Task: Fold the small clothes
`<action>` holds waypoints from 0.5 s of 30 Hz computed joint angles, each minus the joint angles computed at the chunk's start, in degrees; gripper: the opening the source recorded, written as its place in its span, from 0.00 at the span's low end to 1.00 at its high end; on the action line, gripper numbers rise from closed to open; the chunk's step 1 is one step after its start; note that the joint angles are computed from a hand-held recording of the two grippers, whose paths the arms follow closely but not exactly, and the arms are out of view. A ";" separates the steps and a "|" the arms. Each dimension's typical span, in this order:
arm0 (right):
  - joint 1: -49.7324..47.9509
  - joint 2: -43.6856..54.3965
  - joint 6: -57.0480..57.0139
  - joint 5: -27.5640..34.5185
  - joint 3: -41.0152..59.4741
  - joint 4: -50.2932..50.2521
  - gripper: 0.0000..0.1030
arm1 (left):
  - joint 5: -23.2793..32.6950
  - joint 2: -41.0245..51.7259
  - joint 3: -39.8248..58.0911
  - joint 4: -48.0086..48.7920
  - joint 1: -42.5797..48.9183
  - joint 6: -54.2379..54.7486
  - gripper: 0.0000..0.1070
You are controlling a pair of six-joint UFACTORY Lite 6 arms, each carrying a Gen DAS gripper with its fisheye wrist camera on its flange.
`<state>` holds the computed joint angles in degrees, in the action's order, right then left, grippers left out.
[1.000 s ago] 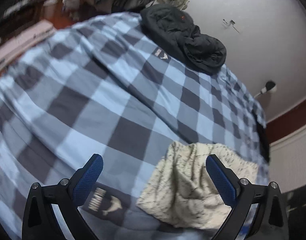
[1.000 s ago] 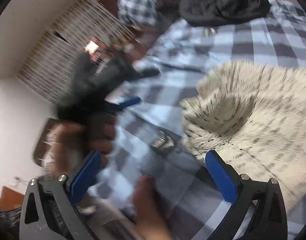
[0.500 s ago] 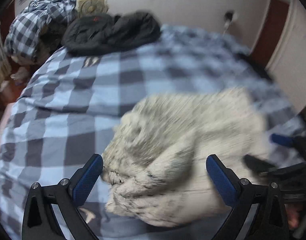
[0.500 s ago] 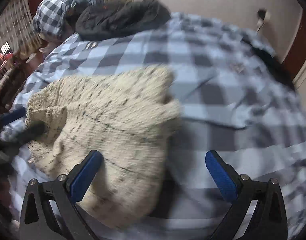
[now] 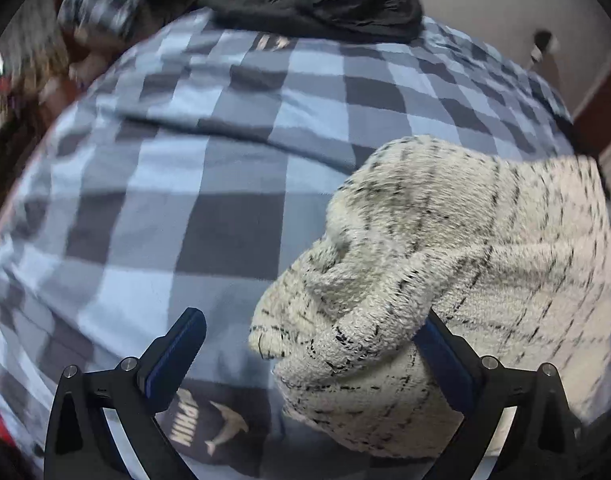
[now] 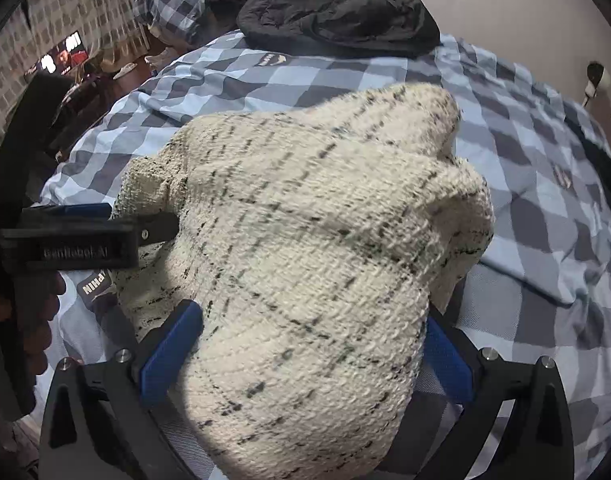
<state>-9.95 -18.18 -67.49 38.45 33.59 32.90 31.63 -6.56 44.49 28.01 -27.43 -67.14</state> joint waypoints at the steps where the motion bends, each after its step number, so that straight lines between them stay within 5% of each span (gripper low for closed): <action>1: -0.76 1.84 -0.76 0.56 1.23 0.71 0.99 | 1.20 0.53 0.74 2.57 -1.22 -2.10 0.96; 7: -15.28 5.94 -6.51 21.49 11.02 5.96 0.99 | 15.33 -3.81 1.81 14.71 -10.36 -11.88 0.96; 10: -21.46 8.70 -4.38 26.66 17.70 5.18 0.99 | 23.08 -3.60 3.28 17.33 -13.60 -13.53 0.96; 13: -25.60 12.72 -0.70 28.31 24.03 0.53 0.99 | 22.73 -9.68 1.78 14.67 -12.77 -11.35 0.96; 15: -28.40 15.55 -0.62 29.88 26.75 -1.90 0.99 | 15.61 -16.89 -0.87 7.20 -9.02 -4.57 0.96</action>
<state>-38.34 -2.63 -68.10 68.33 60.34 31.00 47.24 -23.46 43.62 35.21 -36.44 -71.72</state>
